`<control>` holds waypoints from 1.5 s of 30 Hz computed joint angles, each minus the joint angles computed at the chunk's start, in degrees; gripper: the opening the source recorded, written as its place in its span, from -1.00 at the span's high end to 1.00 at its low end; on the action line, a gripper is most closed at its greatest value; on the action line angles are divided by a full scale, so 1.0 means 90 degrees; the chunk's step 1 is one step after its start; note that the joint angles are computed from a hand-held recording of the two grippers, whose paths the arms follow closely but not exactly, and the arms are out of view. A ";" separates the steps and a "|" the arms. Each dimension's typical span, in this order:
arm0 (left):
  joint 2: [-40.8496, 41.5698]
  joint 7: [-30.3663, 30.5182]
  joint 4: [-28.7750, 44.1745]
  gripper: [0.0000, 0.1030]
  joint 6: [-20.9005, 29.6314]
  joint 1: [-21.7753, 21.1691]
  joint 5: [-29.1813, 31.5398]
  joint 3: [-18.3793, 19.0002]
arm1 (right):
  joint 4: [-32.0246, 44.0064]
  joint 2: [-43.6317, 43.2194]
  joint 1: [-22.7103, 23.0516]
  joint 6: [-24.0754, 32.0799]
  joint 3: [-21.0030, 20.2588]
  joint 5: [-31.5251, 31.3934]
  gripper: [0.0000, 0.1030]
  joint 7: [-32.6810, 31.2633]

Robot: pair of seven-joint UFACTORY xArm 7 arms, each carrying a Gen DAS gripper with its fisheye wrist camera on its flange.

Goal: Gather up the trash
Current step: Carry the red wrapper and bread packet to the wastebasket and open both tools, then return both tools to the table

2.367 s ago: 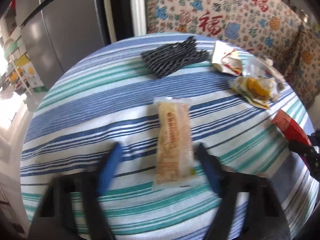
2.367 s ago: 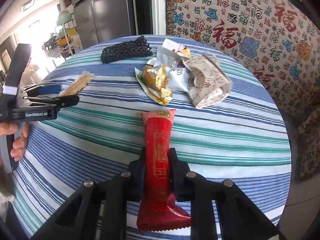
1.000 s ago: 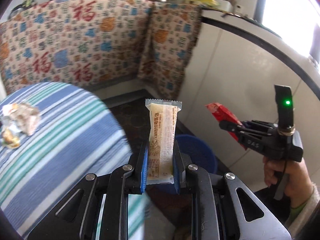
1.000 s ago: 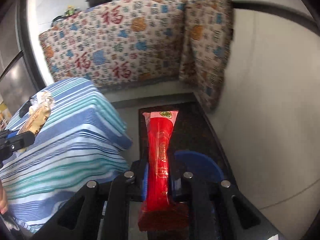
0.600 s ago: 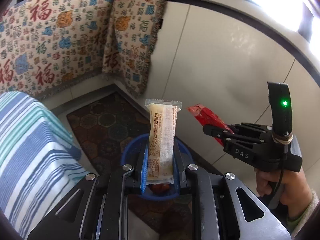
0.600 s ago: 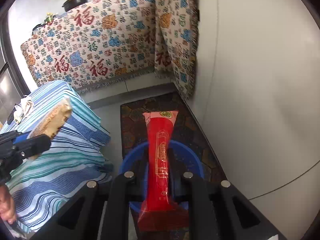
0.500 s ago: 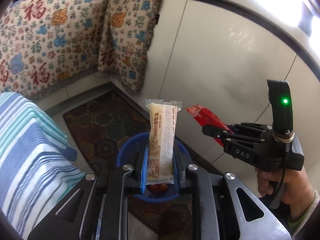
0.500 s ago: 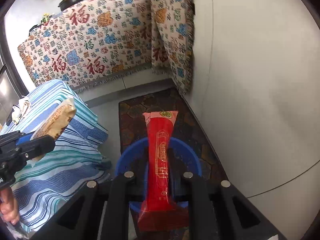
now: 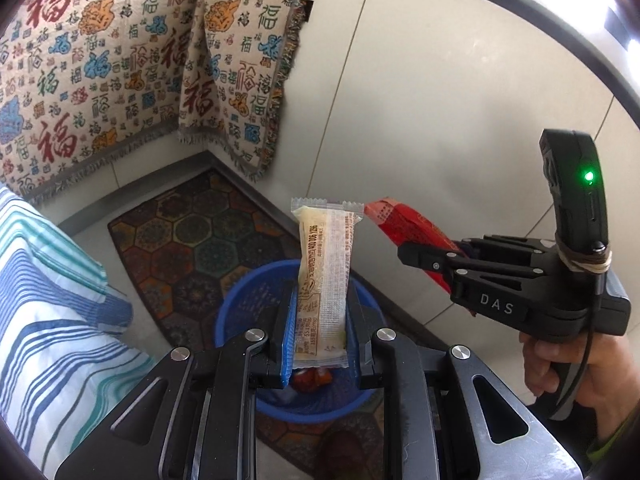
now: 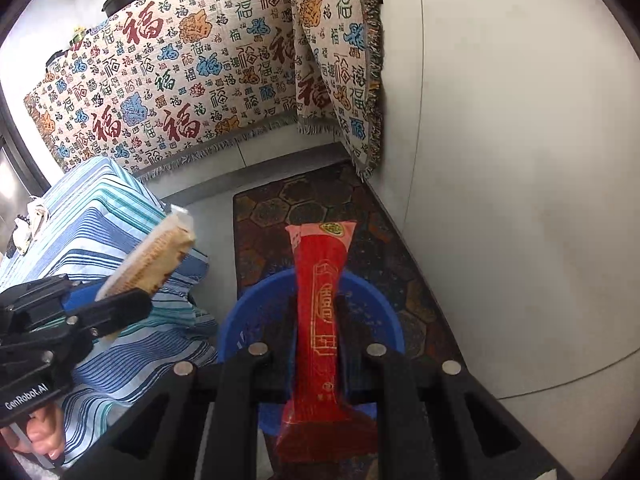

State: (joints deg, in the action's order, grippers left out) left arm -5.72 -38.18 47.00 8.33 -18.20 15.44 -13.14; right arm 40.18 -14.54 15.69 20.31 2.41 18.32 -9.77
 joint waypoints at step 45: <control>-0.6964 0.2303 -0.3905 -0.76 0.3962 0.4143 -0.0199 0.1867 | 0.3494 0.2682 0.2715 0.0322 0.1896 -0.2827 -0.28 0.1992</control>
